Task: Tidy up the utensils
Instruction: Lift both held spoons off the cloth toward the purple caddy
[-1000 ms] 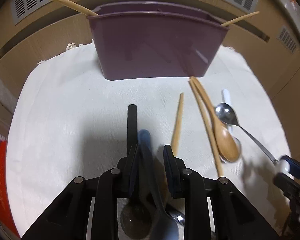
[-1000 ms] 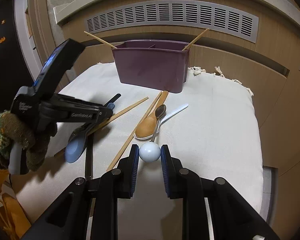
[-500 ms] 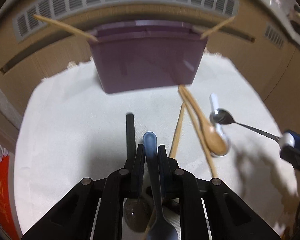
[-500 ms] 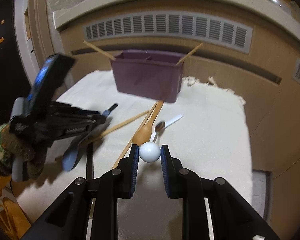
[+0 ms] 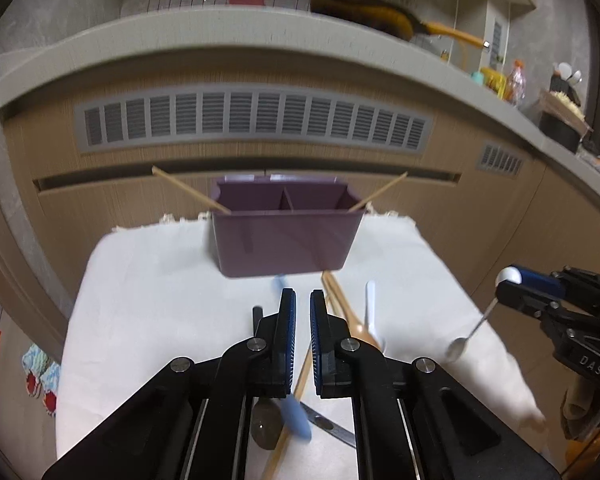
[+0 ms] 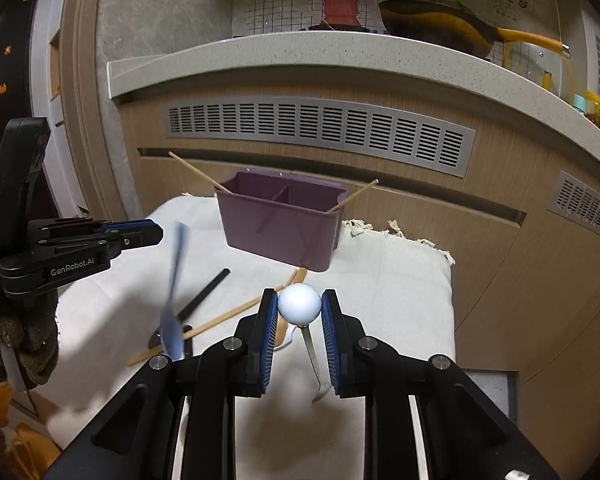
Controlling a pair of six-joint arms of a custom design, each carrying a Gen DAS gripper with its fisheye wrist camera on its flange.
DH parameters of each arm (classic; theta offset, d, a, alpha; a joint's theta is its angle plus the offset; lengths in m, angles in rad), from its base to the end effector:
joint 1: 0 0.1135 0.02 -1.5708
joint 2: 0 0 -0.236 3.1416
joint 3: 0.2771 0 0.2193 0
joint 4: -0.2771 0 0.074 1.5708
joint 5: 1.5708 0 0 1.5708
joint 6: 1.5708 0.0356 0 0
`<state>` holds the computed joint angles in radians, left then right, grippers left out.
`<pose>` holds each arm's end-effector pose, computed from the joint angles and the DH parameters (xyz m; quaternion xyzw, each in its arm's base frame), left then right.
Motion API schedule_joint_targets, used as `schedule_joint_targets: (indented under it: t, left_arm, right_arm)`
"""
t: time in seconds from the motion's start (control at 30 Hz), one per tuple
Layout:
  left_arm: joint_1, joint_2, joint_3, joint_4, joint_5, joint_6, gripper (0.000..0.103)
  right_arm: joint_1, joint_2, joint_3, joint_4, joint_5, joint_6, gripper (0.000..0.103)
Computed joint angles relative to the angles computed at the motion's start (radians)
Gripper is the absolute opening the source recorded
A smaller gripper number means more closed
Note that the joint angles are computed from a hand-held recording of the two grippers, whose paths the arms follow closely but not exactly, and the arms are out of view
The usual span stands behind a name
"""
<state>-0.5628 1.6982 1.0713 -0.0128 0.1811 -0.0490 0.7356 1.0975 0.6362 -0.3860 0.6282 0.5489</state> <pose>0.2871 -0.1887 0.2074 0.2654 0.8504 -0.2117 0.4020 0.1594 0.1161 0.2063 0.0260 0.8958 -0.0298 0.4426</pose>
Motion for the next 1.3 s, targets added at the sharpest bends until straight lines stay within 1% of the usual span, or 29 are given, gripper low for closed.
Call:
schedule_joint_targets:
  t: [0.07, 0.13, 0.17, 0.23, 0.27, 0.33, 0.4, 0.5, 0.6, 0.67, 0.7, 0.73, 0.8, 0.87, 0.93, 0.97, 1.0, 1.03, 1.07, 1.17, 1.2, 1.23, 1.3]
  left_arm:
    - [0.004, -0.026, -0.008, 0.002, 0.006, 0.009, 0.007]
    - [0.013, -0.03, -0.005, 0.001, -0.003, 0.004, 0.007]
    - [0.023, -0.011, 0.018, -0.021, -0.001, -0.001, 0.008]
    - [0.036, 0.065, 0.107, -0.135, 0.013, 0.013, 0.012]
    - [0.035, 0.089, 0.127, -0.163, 0.003, 0.012, 0.016]
    - [0.029, 0.175, 0.188, -0.217, -0.008, 0.01, 0.042]
    - [0.018, 0.233, 0.213, -0.227, 0.0, 0.008, 0.049]
    - [-0.011, 0.341, 0.303, -0.266, -0.009, 0.017, 0.049]
    - [-0.032, 0.473, 0.456, -0.328, -0.048, 0.02, 0.049]
    - [-0.044, 0.552, 0.572, -0.389, -0.058, 0.028, 0.045]
    - [-0.05, 0.585, 0.62, -0.417, -0.059, 0.037, 0.041]
    - [-0.056, 0.619, 0.673, -0.451, -0.068, 0.046, 0.039]
    - [-0.065, 0.677, 0.755, -0.501, -0.096, 0.053, 0.039]
    - [-0.065, 0.722, 0.823, -0.545, -0.103, 0.048, 0.038]
    - [-0.059, 0.763, 0.878, -0.585, -0.082, 0.039, 0.026]
    - [-0.059, 0.781, 0.901, -0.601, -0.073, 0.036, 0.024]
    - [-0.061, 0.791, 0.906, -0.597, -0.075, 0.032, 0.021]
    - [-0.067, 0.773, 0.863, -0.548, -0.096, 0.037, 0.016]
    - [-0.073, 0.769, 0.849, -0.53, -0.113, 0.046, 0.013]
    - [-0.075, 0.709, 0.738, -0.436, -0.109, 0.044, 0.012]
    - [-0.072, 0.665, 0.67, -0.385, -0.099, 0.039, 0.012]
    - [-0.07, 0.589, 0.566, -0.31, -0.094, 0.027, 0.012]
    - [-0.061, 0.467, 0.422, -0.213, -0.072, 0.011, 0.012]
  right_arm:
    - [-0.007, -0.014, 0.016, -0.024, -0.021, 0.006, 0.021]
    - [-0.001, -0.013, 0.03, -0.045, -0.014, 0.011, 0.021]
    - [0.005, -0.006, 0.035, -0.054, -0.007, 0.016, 0.021]
    - [0.01, -0.003, 0.027, -0.05, -0.02, 0.02, 0.021]
    - [0.013, -0.001, 0.021, -0.046, -0.025, 0.023, 0.021]
    - [0.013, 0.004, 0.0, -0.023, -0.048, 0.029, 0.021]
    - [0.001, 0.018, -0.025, 0.016, -0.082, 0.028, 0.021]
    - [-0.027, 0.034, -0.059, 0.08, -0.132, 0.007, 0.021]
    - [-0.06, 0.037, -0.084, 0.122, -0.165, -0.01, 0.021]
    - [-0.08, 0.033, -0.099, 0.141, -0.182, -0.017, 0.021]
    - [-0.088, 0.034, -0.105, 0.149, -0.189, -0.021, 0.021]
    - [-0.092, 0.031, -0.111, 0.154, -0.194, -0.022, 0.021]
    - [-0.1, 0.025, -0.121, 0.165, -0.202, -0.028, 0.021]
    - [-0.104, 0.022, -0.123, 0.17, -0.207, -0.034, 0.021]
    - [-0.102, 0.024, -0.124, 0.173, -0.207, -0.037, 0.021]
    - [-0.101, 0.025, -0.125, 0.175, -0.207, -0.038, 0.021]
    - [-0.098, 0.028, -0.124, 0.176, -0.204, -0.034, 0.021]
    - [-0.096, 0.03, -0.122, 0.175, -0.202, -0.031, 0.021]
    - [-0.092, 0.032, -0.119, 0.171, -0.197, -0.027, 0.021]
    - [-0.076, 0.033, -0.111, 0.154, -0.181, -0.016, 0.021]
    - [-0.068, 0.029, -0.108, 0.143, -0.173, -0.013, 0.021]
    - [-0.057, 0.023, -0.104, 0.129, -0.161, -0.006, 0.021]
    - [-0.046, 0.005, -0.098, 0.107, -0.148, -0.005, 0.021]
